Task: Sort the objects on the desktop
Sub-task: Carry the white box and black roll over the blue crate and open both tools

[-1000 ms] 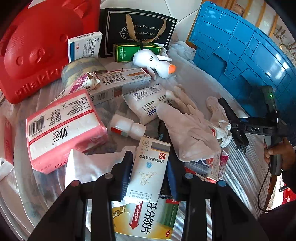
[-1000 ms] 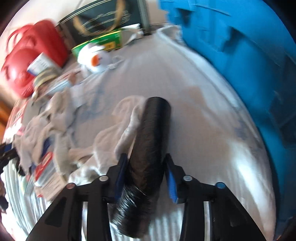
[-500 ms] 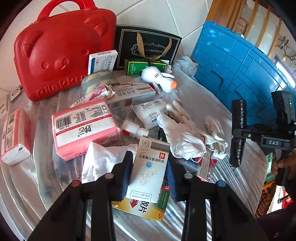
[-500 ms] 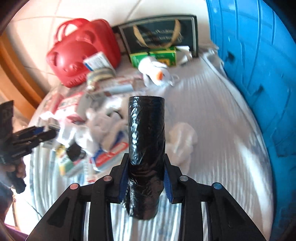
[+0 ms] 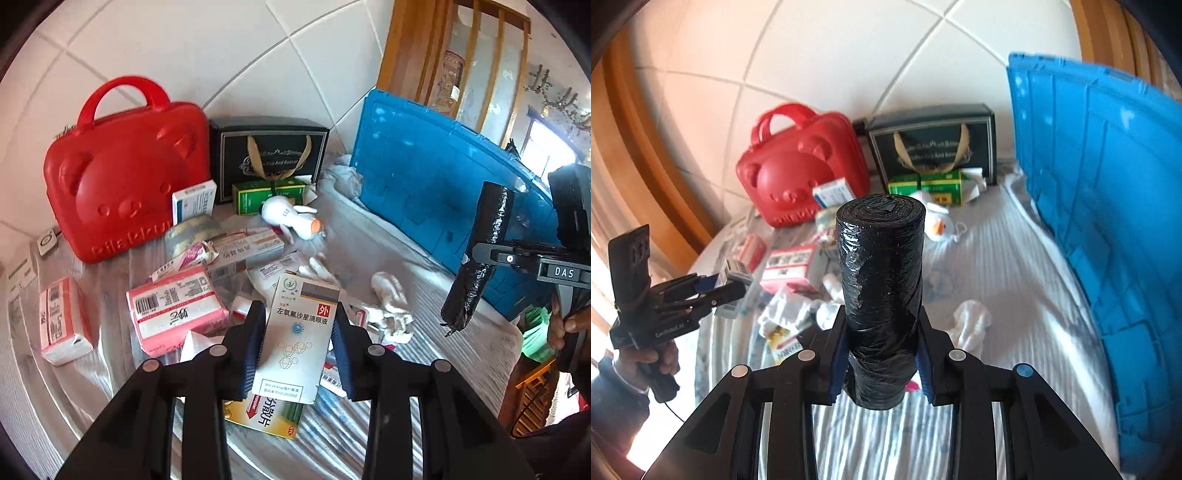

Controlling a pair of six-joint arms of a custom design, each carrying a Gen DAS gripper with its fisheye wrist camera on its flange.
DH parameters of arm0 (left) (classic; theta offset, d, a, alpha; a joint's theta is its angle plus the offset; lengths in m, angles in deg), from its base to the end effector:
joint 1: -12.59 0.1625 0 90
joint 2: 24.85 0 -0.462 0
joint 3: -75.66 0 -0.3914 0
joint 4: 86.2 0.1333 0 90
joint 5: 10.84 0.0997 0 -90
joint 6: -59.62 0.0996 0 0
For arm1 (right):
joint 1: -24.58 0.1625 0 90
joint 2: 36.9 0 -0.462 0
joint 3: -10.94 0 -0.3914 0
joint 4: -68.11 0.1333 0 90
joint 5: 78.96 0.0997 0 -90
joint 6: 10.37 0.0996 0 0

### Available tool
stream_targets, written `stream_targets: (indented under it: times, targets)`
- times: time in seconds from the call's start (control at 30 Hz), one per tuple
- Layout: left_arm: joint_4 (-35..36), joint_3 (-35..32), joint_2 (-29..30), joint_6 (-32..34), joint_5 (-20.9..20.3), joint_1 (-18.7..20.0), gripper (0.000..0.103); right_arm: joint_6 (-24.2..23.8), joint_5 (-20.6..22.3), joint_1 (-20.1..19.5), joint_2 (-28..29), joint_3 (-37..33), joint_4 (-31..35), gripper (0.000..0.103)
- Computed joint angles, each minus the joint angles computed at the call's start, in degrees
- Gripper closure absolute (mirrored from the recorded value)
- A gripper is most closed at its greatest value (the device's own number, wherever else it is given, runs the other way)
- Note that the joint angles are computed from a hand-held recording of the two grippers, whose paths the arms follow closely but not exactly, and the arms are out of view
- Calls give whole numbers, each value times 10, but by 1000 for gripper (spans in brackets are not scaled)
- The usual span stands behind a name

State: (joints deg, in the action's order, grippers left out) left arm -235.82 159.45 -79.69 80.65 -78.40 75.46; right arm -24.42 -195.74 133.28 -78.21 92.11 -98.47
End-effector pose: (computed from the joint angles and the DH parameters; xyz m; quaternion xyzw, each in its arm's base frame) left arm -0.1855 -0.7378 0.3224 0.3390 0.8846 -0.2690 0.1736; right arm 0.3340 -0.7110 0.2050 0.1903 -0.9064 0.3151 0.2072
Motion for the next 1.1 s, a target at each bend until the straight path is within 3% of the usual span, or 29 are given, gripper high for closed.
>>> stream_targets:
  times: [0.33,0.57,0.7,0.83,0.93,0.97,1.0,1.03,1.07,1.1]
  targets:
    - [-3,-43,30,80,-109,-83,69,-40,-63,61,-82,73,-149,72]
    - [12,-143,113,101,-166,-160,68,-148,-132,93,-155,86,-244,72]
    - [22,-224,183,92,-175,-195,68,-194,-152,77,-194,77,-257,72]
    - [28,-303,248,82,-164,-223,68,-190,-151,38,-231,67,-221,72]
    - [31,-343,282,83,-132,-242,68,-169,-134,7,-260,62,-176,71]
    - [35,-364,298,81,-109,-250,66,-155,-124,-4,-273,63,-155,70]
    - [35,-381,312,78,-78,-258,50,-144,-114,-14,-279,60,-149,66]
    - [36,-395,325,75,-46,-264,35,-133,-101,-23,-289,61,-141,56]
    - [34,-411,339,72,-20,-269,13,-125,-88,-32,-302,66,-135,50]
    - [15,-411,344,66,-3,-273,9,-123,-82,-38,-306,66,-144,36]
